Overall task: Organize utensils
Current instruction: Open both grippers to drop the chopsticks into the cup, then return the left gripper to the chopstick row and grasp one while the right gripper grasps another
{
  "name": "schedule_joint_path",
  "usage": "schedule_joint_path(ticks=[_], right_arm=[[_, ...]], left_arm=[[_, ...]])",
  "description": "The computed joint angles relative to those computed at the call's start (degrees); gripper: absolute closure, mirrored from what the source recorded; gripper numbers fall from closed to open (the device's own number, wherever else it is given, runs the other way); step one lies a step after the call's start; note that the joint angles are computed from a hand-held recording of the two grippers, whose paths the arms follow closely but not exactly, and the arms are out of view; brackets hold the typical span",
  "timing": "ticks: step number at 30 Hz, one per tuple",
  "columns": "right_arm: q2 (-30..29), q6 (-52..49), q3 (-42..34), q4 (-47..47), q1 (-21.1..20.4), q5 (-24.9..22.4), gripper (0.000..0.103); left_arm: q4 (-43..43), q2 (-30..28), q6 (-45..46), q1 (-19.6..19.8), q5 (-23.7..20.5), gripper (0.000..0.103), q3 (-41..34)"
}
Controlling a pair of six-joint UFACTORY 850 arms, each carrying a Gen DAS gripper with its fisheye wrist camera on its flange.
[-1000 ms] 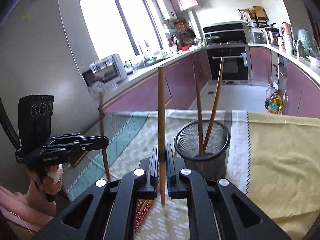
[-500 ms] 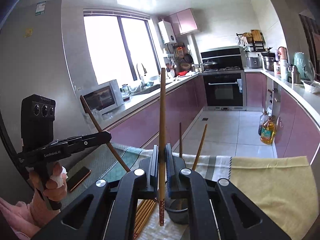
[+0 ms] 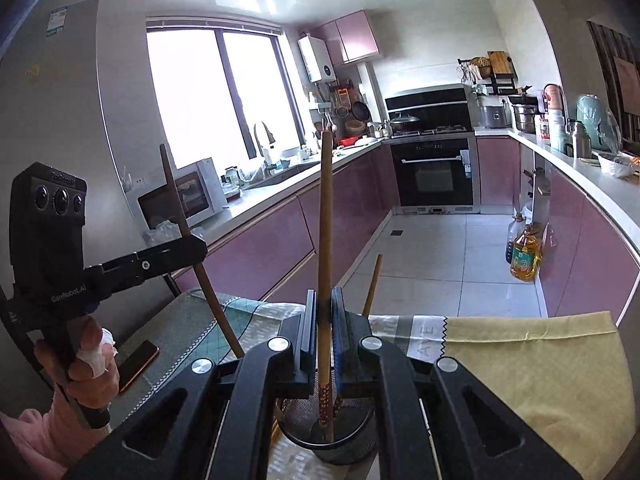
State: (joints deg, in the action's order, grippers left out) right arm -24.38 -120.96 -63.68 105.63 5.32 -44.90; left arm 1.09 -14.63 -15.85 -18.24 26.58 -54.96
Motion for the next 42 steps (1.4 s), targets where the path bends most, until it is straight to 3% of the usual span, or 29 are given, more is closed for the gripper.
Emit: schedule_joint_path(ticks=[5, 11, 14, 20, 22, 26, 28, 31, 35, 39, 42], right_arm=[[-2.59, 5.8, -2.42, -6.12, 0.9, 3.03, 0.097], [-4.68, 12.78, -4.93, -13.74, 1.85, 5.85, 0.097], [-5.99, 15.94, -6.49, -16.76, 2.36, 6.78, 0.097], [-7.72, 18.24, -8.26, -17.14, 2.82, 8.56, 0.095], [-7.56, 17.4, -8.03, -15.95, 2.9, 8.86, 0.095], [-6.9, 15.07, -7.27, -12.86, 2.75, 9.04, 0.09], [-6.33, 13.26, -6.54, -10.95, 2.56, 8.61, 0.087], [-4.72, 9.6, -4.38, -7.65, 2.23, 7.83, 0.085], [-0.99, 2.28, 1.02, -4.07, 1.61, 4.03, 0.072], [2.2, -3.19, 7.05, -6.03, 1.6, -0.74, 0.063], [2.03, -2.85, 9.03, -9.27, 3.14, -0.52, 0.061]], left_arm=[[2.72, -2.29, -2.01, 0.57, -3.45, 0.096, -1.95], [3.79, -6.19, -0.29, 0.47, -10.82, 0.096, -5.49], [13.06, -8.92, -9.01, 1.22, -14.25, 0.096, -8.11], [15.08, -12.19, -11.92, 1.99, -16.38, 0.095, -11.14], [12.19, -13.17, -9.36, 1.93, -16.89, 0.094, -12.0], [11.29, -13.92, -9.46, 1.96, -16.34, 0.093, -11.82], [4.65, -13.9, -3.52, 1.77, -15.9, 0.09, -11.41], [-6.17, -12.23, 6.84, 1.39, -12.92, 0.08, -8.28], [-15.17, -8.42, 15.66, 0.63, -6.38, 0.063, -1.26], [-18.86, -5.88, 17.77, 0.24, -2.82, 0.059, 4.9], [-24.79, -5.78, 22.69, -0.49, -2.88, 0.057, 7.74]])
